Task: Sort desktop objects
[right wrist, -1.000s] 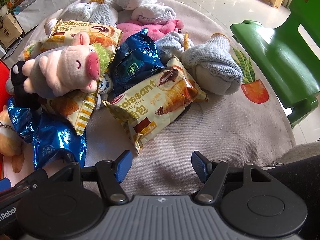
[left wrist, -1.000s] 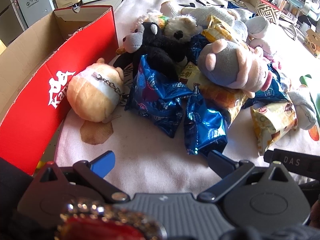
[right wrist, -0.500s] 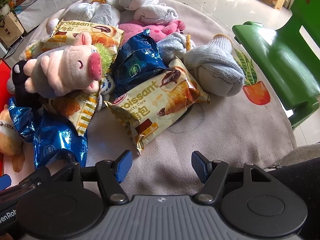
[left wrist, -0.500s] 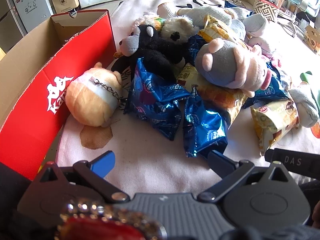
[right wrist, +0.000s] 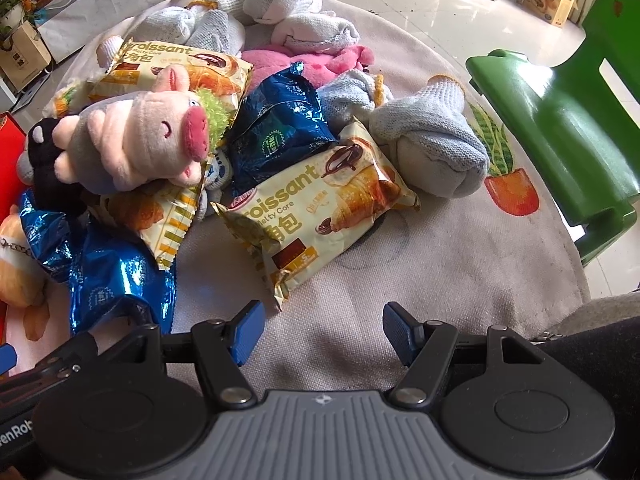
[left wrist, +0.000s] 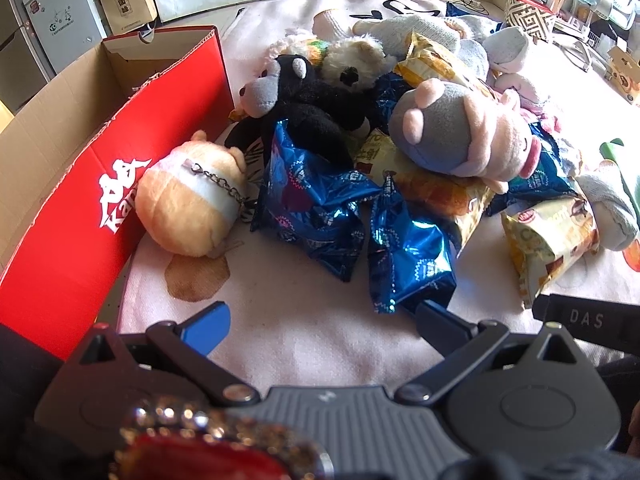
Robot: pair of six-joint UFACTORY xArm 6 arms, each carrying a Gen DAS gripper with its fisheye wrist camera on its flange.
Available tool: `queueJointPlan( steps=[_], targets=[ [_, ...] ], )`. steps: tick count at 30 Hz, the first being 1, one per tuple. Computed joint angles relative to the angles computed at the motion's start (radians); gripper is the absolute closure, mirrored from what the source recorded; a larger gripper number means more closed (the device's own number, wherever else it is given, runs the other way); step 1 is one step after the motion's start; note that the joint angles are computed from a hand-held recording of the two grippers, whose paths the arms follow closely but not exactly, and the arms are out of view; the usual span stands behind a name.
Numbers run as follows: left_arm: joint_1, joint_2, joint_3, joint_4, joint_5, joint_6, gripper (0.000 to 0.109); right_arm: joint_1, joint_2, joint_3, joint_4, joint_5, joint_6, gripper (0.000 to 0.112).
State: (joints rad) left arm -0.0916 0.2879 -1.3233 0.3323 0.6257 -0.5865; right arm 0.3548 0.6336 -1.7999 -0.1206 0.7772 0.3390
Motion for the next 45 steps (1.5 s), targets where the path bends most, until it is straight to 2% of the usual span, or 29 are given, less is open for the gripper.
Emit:
queueJointPlan(
  steps=[26, 45],
  targets=[
    [-0.005, -0.047, 0.045, 0.060, -0.012, -0.012, 0.006, 0.000, -0.055, 0.075, 0.011, -0.054, -0.037, 0.046],
    [-0.001, -0.014, 0.022, 0.017, -0.002, 0.003, 0.006, -0.001, -0.025, 0.036, 0.027, -0.022, -0.025, 0.046]
  ],
)
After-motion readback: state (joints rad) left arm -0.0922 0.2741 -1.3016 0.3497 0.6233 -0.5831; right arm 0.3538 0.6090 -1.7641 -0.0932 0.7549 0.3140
